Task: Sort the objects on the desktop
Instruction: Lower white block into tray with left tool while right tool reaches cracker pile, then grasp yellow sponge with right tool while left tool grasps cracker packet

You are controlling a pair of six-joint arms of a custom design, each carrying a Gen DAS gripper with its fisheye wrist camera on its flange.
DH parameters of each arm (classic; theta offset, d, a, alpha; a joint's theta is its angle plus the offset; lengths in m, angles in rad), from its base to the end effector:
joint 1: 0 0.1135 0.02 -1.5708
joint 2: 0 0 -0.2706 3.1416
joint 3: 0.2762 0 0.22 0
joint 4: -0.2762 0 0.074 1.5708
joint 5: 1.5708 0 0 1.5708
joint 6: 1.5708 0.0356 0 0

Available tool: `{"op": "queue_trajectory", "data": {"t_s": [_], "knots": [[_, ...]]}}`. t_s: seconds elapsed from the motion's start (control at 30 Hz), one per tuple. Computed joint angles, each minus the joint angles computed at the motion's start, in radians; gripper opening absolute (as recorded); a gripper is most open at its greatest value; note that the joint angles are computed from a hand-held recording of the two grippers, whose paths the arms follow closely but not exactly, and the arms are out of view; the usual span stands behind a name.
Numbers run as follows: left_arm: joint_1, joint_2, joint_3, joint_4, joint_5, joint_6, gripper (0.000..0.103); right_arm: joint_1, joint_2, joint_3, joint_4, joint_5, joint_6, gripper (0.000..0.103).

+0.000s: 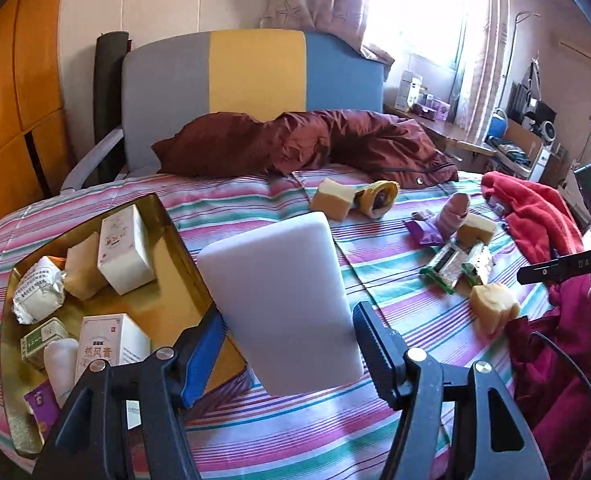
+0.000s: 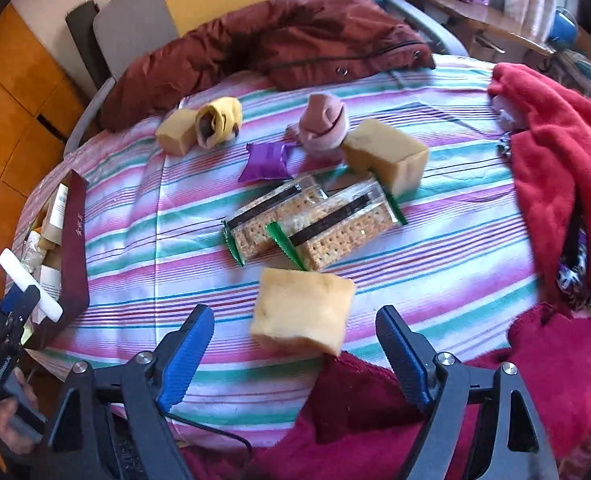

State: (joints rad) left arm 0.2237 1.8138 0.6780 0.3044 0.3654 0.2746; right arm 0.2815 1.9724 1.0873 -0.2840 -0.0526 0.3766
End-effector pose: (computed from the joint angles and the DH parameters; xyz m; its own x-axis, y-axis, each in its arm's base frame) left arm 0.2963 0.0544 0.1302 -0.6860 0.1037 -0.7202 0.2219 0.9724 -0.0714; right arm 0.3348 0.0988 0.1359 -0.9315 0.1129 -0.3458 0.0488 0.9808 0.1888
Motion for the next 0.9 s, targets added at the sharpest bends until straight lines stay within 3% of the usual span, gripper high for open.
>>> {"op": "queue_trajectory", "data": {"t_s": [0.1,0.23,0.37,0.43,0.6,0.67,0.9], "knots": [[0.046,-0.004,0.003,0.005,0.016,-0.009,0.065,-0.003,0.012,0.002,0.019,-0.007,0.005,0.083],[0.13,0.011,0.01,0.08,-0.045,-0.067,0.067,0.009,0.028,0.025,0.005,0.005,0.005,0.083],[0.217,0.083,0.092,0.068,-0.153,-0.098,0.088,-0.003,0.043,0.028,0.005,-0.02,0.024,0.083],[0.257,0.121,0.141,0.035,-0.182,-0.099,0.089,-0.009,0.046,0.028,0.004,-0.036,0.032,0.084],[0.336,0.145,0.181,0.034,-0.139,-0.117,0.095,0.001,0.072,0.063,-0.033,-0.023,0.02,0.087],[0.358,0.131,0.187,0.02,-0.08,-0.129,0.095,0.001,0.085,0.076,-0.043,-0.028,0.014,0.088],[0.294,0.087,0.145,0.009,0.023,-0.111,0.094,-0.034,0.122,0.107,-0.079,-0.074,0.033,0.089]]}}
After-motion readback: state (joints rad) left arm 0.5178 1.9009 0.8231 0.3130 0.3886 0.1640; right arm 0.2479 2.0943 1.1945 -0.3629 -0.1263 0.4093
